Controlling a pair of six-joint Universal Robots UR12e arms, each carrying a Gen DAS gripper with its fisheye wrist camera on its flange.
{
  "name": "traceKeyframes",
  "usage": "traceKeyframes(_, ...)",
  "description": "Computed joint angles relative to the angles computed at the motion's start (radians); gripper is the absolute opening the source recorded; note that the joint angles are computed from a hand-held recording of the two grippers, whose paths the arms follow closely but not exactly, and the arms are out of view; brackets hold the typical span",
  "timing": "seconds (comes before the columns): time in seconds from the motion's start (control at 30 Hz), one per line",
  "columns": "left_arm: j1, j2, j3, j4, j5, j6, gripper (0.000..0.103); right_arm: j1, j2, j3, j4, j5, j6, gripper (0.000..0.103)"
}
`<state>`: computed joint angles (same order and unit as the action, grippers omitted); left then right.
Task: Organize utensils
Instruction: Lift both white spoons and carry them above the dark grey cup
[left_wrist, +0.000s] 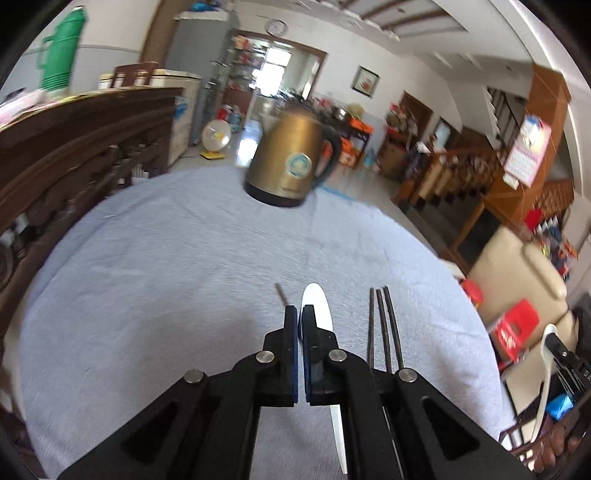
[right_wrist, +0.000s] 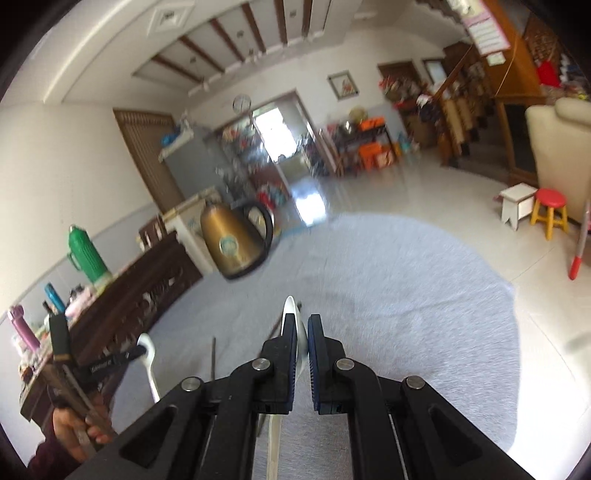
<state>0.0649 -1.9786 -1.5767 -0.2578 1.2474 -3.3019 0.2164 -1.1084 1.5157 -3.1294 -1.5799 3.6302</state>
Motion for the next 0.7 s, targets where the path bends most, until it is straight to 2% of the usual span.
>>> traceKeyframes(0.23,0.027,0.088,-0.117,0.116,0.037,-0.077,0.002,0.056,-0.026,0.020,-0.150,-0.115,-0.069,0.007)
traceKeyframes(0.43,0.040,0.156,-0.200,0.209,0.049,-0.105,0.002,0.113,-0.006,-0.014,-0.246,-0.154,-0.187,0.007)
traceKeyframes(0.57,0.044,0.197,-0.241,0.282,0.051,-0.112,0.002,0.147,0.022,-0.054,-0.269,-0.165,-0.255,0.007)
traceKeyframes(0.7,0.047,0.223,-0.261,0.343,0.017,-0.122,0.002,0.175,0.055,-0.087,-0.274,-0.172,-0.297,0.007)
